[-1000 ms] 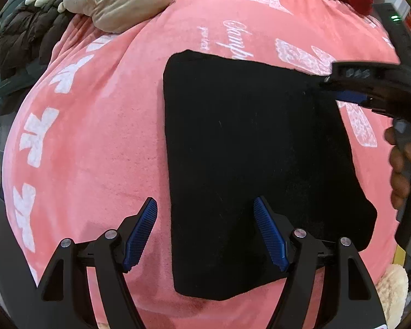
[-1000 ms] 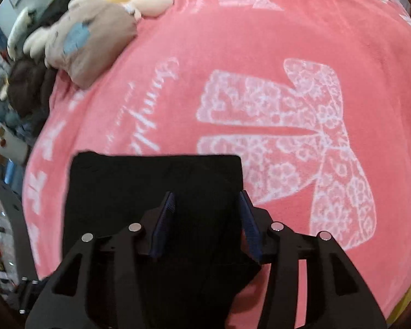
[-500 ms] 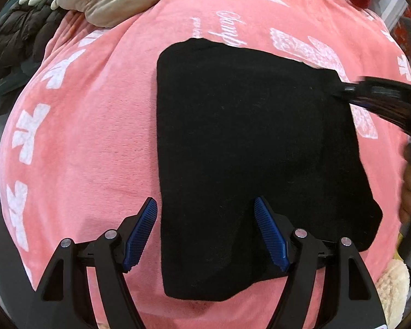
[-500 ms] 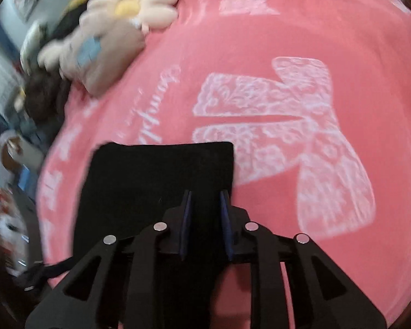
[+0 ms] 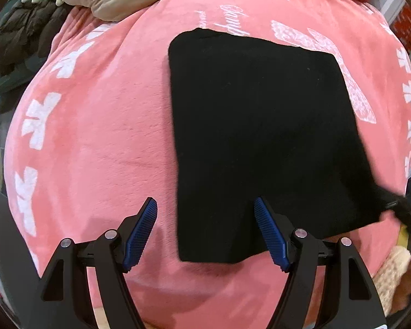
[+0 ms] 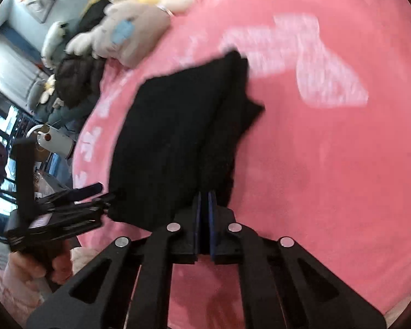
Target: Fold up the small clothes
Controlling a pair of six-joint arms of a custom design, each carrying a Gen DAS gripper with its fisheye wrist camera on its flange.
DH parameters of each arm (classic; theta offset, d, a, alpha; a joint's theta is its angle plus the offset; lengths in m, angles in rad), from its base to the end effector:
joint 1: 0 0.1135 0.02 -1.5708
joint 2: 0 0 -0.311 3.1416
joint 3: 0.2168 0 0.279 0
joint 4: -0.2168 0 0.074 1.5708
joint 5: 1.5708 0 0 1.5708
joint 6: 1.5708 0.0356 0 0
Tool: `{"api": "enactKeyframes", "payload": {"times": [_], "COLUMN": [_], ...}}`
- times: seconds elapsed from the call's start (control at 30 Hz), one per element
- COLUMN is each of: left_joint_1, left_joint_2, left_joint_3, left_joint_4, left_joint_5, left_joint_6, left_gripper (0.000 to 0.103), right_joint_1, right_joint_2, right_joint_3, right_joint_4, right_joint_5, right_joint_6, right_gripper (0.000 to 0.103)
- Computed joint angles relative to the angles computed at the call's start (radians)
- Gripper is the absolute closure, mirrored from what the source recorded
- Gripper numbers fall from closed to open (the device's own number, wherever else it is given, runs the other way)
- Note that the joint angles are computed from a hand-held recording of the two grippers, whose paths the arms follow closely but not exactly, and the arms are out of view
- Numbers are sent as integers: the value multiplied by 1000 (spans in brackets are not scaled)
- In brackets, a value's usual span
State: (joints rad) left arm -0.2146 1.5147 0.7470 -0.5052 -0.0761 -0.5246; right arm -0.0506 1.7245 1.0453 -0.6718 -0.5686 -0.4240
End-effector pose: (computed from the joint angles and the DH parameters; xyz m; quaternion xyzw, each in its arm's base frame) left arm 0.2668 -0.0554 0.1733 -0.1581 0.9755 -0.0185 0.1519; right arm 0.3405 0.0019 0.1949 -0.2073 0.9318 0.2462 0.1679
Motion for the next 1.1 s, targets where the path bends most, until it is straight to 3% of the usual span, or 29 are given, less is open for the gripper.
{"api": "enactKeyframes", "payload": {"times": [0.03, 0.1, 0.13, 0.2, 0.27, 0.33, 0.53, 0.63, 0.83, 0.93, 1.1], "left_joint_1": [1, 5, 8, 7, 26, 59, 130, 128, 94, 67, 54], "left_joint_2": [-4, -14, -18, -37, -63, -73, 9, 34, 18, 8, 18], "left_joint_3": [-4, -19, -25, -39, -65, -92, -111, -94, -58, -54, -57], "left_joint_4": [-3, -6, -8, -5, 21, 55, 117, 117, 46, 27, 33], "left_joint_5": [-2, -1, 7, 22, 71, 139, 261, 286, 207, 179, 165], "left_joint_6": [2, -1, -7, -24, -26, -42, -66, -23, 12, 4, -22], "left_gripper": [32, 32, 32, 32, 30, 27, 28, 42, 42, 42, 41], "right_joint_1": [5, 36, 24, -33, -72, -75, -26, -3, -40, -26, 61], "right_joint_2": [1, 47, 59, 75, 60, 54, 99, 97, 24, -7, -22], "right_joint_3": [-11, -44, -45, -26, -40, -56, -74, -74, -123, -161, -222], "right_joint_4": [12, 76, 73, 2, -13, -6, 35, 70, 61, 64, 211], "right_joint_5": [33, 223, 234, 124, 44, 20, -18, -22, -10, 26, 94], "right_joint_6": [-32, -63, -58, -58, -53, -57, -26, -1, -90, -167, -126], "right_gripper": [98, 95, 95, 89, 59, 49, 47, 47, 47, 54, 58]}}
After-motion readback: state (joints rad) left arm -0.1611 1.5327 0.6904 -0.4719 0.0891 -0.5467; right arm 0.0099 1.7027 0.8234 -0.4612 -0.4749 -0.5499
